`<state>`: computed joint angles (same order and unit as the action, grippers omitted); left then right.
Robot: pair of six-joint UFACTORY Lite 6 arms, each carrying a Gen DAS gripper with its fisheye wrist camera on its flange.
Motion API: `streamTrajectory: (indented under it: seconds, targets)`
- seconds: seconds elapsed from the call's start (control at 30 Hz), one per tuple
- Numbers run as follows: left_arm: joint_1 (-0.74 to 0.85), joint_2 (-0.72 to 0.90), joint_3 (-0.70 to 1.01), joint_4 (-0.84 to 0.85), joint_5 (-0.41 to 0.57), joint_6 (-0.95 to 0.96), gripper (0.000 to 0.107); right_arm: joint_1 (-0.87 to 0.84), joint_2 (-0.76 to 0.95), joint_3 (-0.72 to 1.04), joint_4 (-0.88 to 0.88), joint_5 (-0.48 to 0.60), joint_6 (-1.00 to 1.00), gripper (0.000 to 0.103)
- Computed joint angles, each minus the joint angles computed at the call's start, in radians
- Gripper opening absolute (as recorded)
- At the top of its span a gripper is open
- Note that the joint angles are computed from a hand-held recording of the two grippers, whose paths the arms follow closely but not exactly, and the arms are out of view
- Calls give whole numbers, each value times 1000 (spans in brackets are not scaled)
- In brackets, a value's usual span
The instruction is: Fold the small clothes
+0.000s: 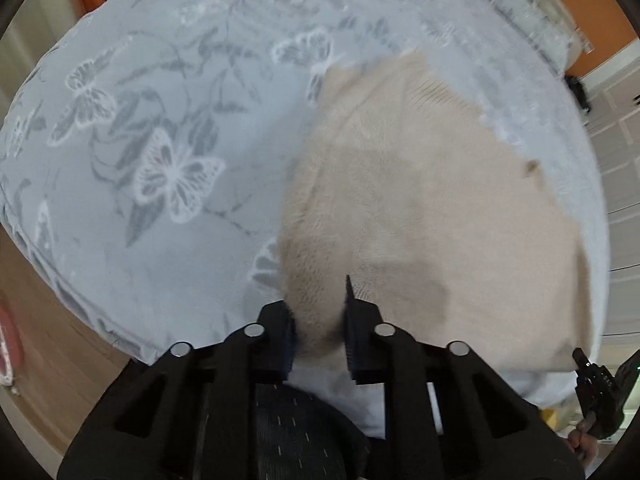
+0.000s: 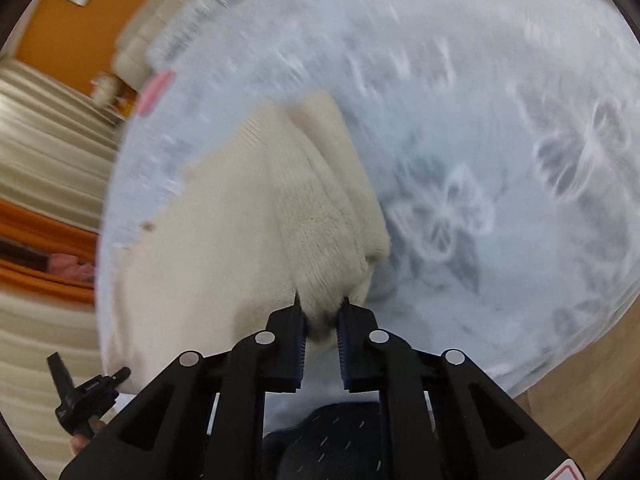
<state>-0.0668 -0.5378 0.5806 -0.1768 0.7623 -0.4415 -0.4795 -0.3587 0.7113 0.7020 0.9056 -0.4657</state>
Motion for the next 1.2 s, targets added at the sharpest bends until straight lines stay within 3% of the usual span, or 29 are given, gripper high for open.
streamTrajectory:
  seconds: [0.1,0.23,0.33,0.47,0.5,0.57,0.67,0.83,0.93,1.03,1.13,1.17,1.2]
  targets:
    - [62,-86,-13,-57,100,81,16,-68,-43,9,-70,47,-38,10]
    - [-35,17,-103,17,-11,-16,16,-50,109,-86,-151,-94,-24,11]
    - [-86,-10,-70,71,20,-92,17,-52,26,-75,-129,-53,6,13]
    - [-162,-64,14,205,131,-200,21,65,-79,39,-361,-58,231,22]
    - [-168,-75,43,230,142,-214,20,79,-95,71,-374,-59,247,30]
    - [-207,-88,117,285,162,-264,27,96,-82,131,-331,-53,225,32]
    - [-198,25,233,253,85,-222,31,161,43,231,-190,-37,145,27]
    - [-247,364,357,304,-62,-270,31,433,334,401,-271,-183,275,20]
    - [-222,502,349,261,-120,-239,31,428,561,436,-449,-273,376,15]
    - [-186,507,268,207,-190,-201,32,342,589,493,-366,-215,295,13]
    - [-149,416,238,117,-192,-128,34,325,531,526,-317,-196,269,22]
    - [-137,396,239,101,-201,-112,38,331,537,565,-318,-198,267,33]
    - [-132,397,254,113,-208,-123,45,337,557,594,-326,-197,275,52]
